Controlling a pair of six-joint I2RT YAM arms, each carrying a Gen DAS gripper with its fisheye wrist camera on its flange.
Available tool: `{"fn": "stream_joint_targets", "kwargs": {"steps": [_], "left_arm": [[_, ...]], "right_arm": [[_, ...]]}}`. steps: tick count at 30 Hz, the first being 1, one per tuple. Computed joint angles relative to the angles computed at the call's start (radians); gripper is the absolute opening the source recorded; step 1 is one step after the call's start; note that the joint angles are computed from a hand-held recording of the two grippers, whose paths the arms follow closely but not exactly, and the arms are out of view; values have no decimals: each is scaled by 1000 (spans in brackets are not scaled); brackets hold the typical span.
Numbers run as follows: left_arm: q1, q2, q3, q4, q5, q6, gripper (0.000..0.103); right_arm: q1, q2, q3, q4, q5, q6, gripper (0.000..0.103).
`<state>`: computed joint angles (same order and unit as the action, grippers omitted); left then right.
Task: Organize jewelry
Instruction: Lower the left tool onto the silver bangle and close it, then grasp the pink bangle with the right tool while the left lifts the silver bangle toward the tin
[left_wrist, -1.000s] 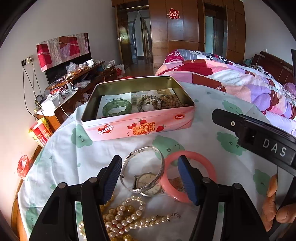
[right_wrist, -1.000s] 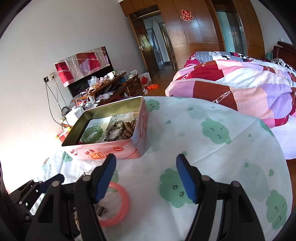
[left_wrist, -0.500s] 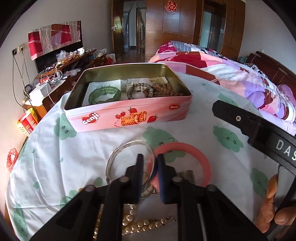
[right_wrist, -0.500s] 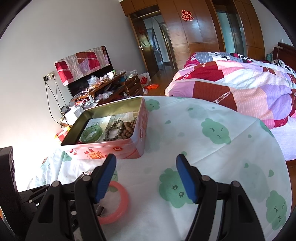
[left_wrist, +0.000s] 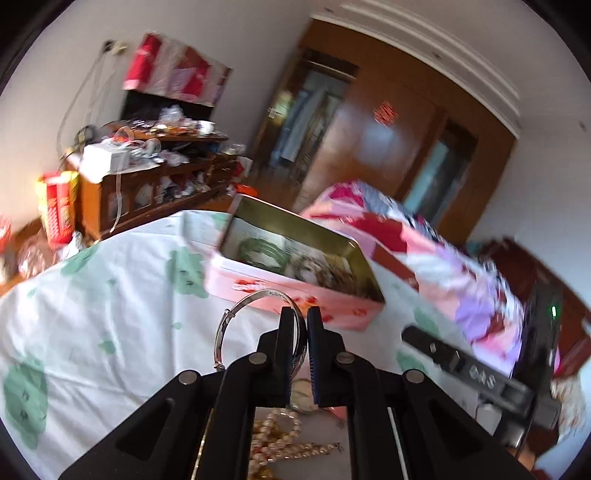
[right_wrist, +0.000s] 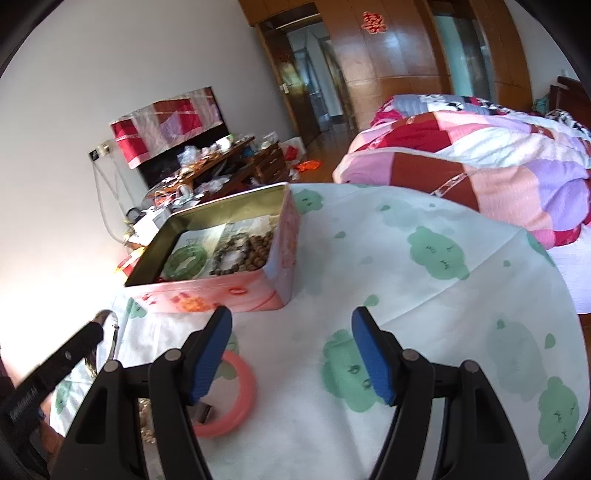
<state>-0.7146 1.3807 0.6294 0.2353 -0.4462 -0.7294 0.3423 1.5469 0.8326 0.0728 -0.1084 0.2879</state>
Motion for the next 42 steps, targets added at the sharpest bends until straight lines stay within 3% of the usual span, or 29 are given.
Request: {"fn": "stream_joint_targets", "kwargs": {"steps": [4, 7, 11, 14, 16, 23, 25, 27, 29, 36, 42], "left_arm": [[-14, -39, -21, -30, -47, -48, 6], [-26, -53, -16, -67, -62, -53, 6], [-43, -68, -3, -128, -106, -35, 6], [-49, -57, 5, -140, -126, -27, 6], [-47, -55, 0, -130, -122, -27, 6], [-57, -70, -19, -118, -133, -29, 6], [-61, -70, -15, -130, -137, -34, 6], [-64, -66, -9, -137, -140, -32, 6], [-69, -62, -6, -137, -146, -31, 6], [-77, -52, 2, -138, -152, -31, 6], [-98, -33, 21, -143, -189, -17, 6]], "right_arm": [[31, -2, -3, 4, -75, -62, 70], [100, 17, 21, -26, -27, -146, 70], [114, 41, 47, -62, 15, -150, 70], [95, 106, 111, -154, 11, -134, 52], [94, 153, 162, -219, 9, -143, 48], [179, 168, 186, -273, 186, -196, 47], [195, 170, 188, -276, 218, -211, 41], [206, 166, 187, -275, 221, -235, 18], [221, 162, 183, -273, 238, -257, 12], [67, -20, -27, -10, -44, -171, 12], [81, -110, -116, 119, 17, -158, 12]]}}
